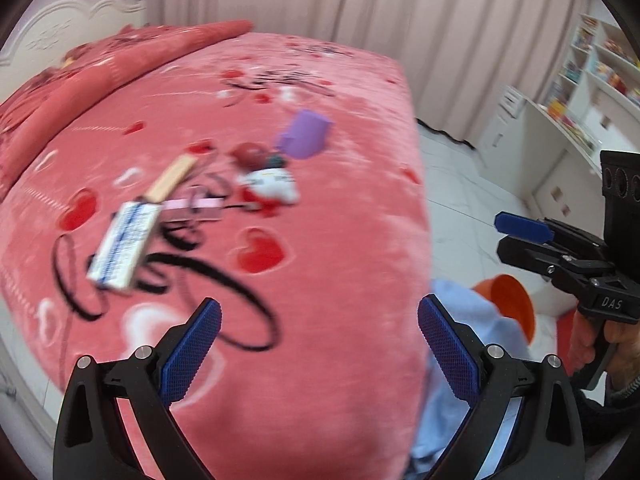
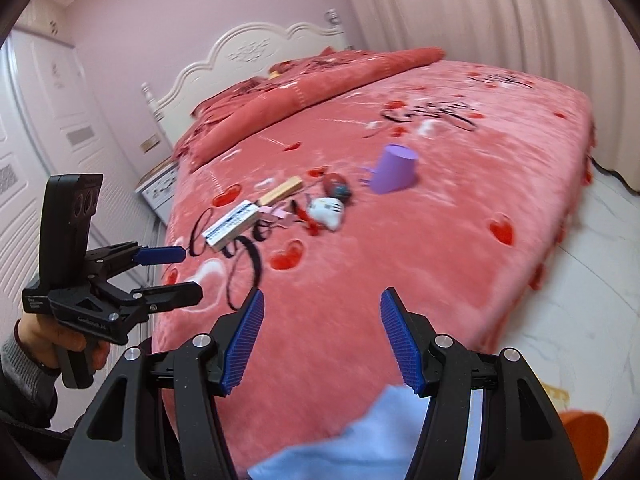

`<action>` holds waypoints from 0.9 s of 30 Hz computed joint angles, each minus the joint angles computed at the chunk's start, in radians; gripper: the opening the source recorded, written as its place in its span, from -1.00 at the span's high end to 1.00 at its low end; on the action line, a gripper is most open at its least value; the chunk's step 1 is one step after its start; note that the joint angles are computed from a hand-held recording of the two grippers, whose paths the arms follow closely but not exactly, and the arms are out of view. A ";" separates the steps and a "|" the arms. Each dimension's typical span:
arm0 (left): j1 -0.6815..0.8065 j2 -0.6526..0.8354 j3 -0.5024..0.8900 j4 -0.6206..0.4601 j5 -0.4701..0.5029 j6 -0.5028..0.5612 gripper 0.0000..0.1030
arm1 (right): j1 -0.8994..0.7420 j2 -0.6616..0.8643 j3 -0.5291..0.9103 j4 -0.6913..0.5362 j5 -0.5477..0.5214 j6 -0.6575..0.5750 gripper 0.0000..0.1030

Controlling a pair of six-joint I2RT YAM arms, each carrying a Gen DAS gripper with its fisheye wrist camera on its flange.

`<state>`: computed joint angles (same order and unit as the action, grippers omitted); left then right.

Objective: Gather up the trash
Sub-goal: 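Open both tools to drop the cup and box into the bin, then grasp the Sanlietong medicine box with the left tool while the right tool grasps the Hello Kitty plush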

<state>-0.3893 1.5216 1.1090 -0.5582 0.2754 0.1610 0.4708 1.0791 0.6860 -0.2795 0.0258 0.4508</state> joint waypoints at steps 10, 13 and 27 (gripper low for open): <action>0.193 0.136 0.130 -0.040 0.038 0.118 -0.89 | -0.014 0.344 0.219 0.097 -0.058 -0.061 -0.19; 0.223 0.203 0.183 -0.044 0.042 0.141 -0.89 | -0.023 0.436 0.290 0.105 -0.066 -0.084 -0.43; 0.306 0.565 0.505 -0.098 0.001 0.250 -0.89 | -0.072 0.807 0.593 0.095 -0.107 -0.180 -0.44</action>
<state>-0.0830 2.0865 1.6141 -0.6560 0.2766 0.4113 0.3988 1.8861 1.2786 -0.1850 -0.0816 0.2709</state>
